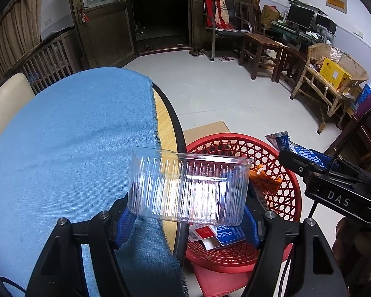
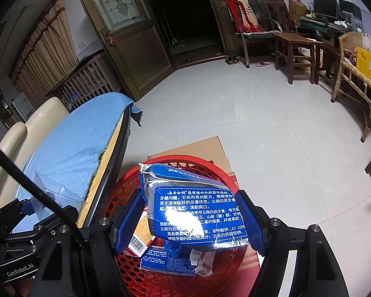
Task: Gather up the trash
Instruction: 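Open the right tool to drop the blue toothpaste packet into the wastebasket, then open the left tool to drop the clear plastic tray into the wastebasket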
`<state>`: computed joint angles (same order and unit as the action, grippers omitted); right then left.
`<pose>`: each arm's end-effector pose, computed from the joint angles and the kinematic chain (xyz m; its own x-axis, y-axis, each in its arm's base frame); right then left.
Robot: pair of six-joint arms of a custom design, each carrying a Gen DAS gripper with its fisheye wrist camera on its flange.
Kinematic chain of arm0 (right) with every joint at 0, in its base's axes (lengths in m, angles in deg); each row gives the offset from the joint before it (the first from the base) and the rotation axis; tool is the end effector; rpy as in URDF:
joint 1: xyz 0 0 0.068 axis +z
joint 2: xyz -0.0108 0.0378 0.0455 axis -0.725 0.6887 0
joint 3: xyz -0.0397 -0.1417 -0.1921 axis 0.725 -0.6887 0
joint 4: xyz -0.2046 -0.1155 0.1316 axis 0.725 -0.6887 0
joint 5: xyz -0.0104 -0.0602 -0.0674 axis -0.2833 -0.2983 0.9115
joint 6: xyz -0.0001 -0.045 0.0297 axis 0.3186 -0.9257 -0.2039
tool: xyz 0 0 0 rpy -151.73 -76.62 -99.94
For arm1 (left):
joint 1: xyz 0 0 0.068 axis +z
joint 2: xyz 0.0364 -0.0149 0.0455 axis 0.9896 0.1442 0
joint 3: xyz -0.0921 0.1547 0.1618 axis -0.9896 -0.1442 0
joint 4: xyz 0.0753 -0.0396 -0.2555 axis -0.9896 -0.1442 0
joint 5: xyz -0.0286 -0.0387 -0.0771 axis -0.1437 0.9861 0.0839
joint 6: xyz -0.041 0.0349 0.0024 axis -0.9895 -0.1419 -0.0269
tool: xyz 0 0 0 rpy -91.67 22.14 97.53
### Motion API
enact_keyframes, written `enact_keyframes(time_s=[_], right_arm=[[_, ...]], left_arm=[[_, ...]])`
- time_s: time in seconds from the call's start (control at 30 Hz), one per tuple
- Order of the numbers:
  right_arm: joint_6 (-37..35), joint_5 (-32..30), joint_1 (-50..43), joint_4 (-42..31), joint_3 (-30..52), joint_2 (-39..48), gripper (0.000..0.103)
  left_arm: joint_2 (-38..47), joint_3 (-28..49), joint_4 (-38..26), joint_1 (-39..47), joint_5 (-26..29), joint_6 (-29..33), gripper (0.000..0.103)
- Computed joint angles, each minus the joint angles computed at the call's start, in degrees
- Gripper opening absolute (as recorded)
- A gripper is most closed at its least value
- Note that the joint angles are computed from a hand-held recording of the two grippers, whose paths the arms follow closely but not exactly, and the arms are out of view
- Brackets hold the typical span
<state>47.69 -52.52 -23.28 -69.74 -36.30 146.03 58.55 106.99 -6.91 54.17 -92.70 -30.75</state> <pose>0.2897 0.1187 0.1240 -0.7386 0.2661 -0.6194 0.1098 0.9540 0.2789 0.3213 -0.1646 0.1201 -0.7371 0.3101 -0.6004 0.3739 0.9273 0.0198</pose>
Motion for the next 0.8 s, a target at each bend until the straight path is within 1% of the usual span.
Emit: enact_keyframes(time_s=[0.1,0.2,0.23,0.27,0.3,0.33,0.4,0.6,0.8], right_arm=[[-0.06,-0.45,-0.25,0.04,1.16,1.67,0.077],[-0.29,-1.83,-0.8,-1.29,3.22,4.35,0.08],[-0.34,-2.27,-0.99,-2.0,4.18,5.57,0.082],[-0.3,-2.18,-1.1,-2.62,4.78,6.3,0.088],[-0.09,-1.61,-1.06,-3.04,4.95,6.51,0.092],[0.04,-1.43,-1.14,-2.85,4.51,6.16,0.093],[0.49,-1.43,-1.45,-2.2,3.09,4.68,0.094],[2.03,-0.01,-2.63,-1.71,-1.58,-1.86,0.094],[3.4,-0.06,-4.71,-1.83,-5.87,-8.34,0.094]], left_arm=[[0.45,0.58,-0.25,0.06,0.09,-0.11,0.073],[0.83,1.13,-0.54,-0.15,0.1,-0.38,0.073],[0.81,1.17,-0.58,-0.26,0.05,-0.39,0.073],[0.81,1.21,-0.61,-0.26,0.05,-0.33,0.074],[0.77,1.23,-0.67,-0.32,-0.01,-0.29,0.074],[0.72,1.26,-0.74,-0.42,-0.13,-0.33,0.074],[0.74,1.24,-0.79,-0.56,-0.22,-0.42,0.073],[1.21,1.72,-1.2,-1.58,-0.7,-0.13,0.073],[2.6,2.91,-1.85,-3.61,-1.47,-0.64,0.073]])
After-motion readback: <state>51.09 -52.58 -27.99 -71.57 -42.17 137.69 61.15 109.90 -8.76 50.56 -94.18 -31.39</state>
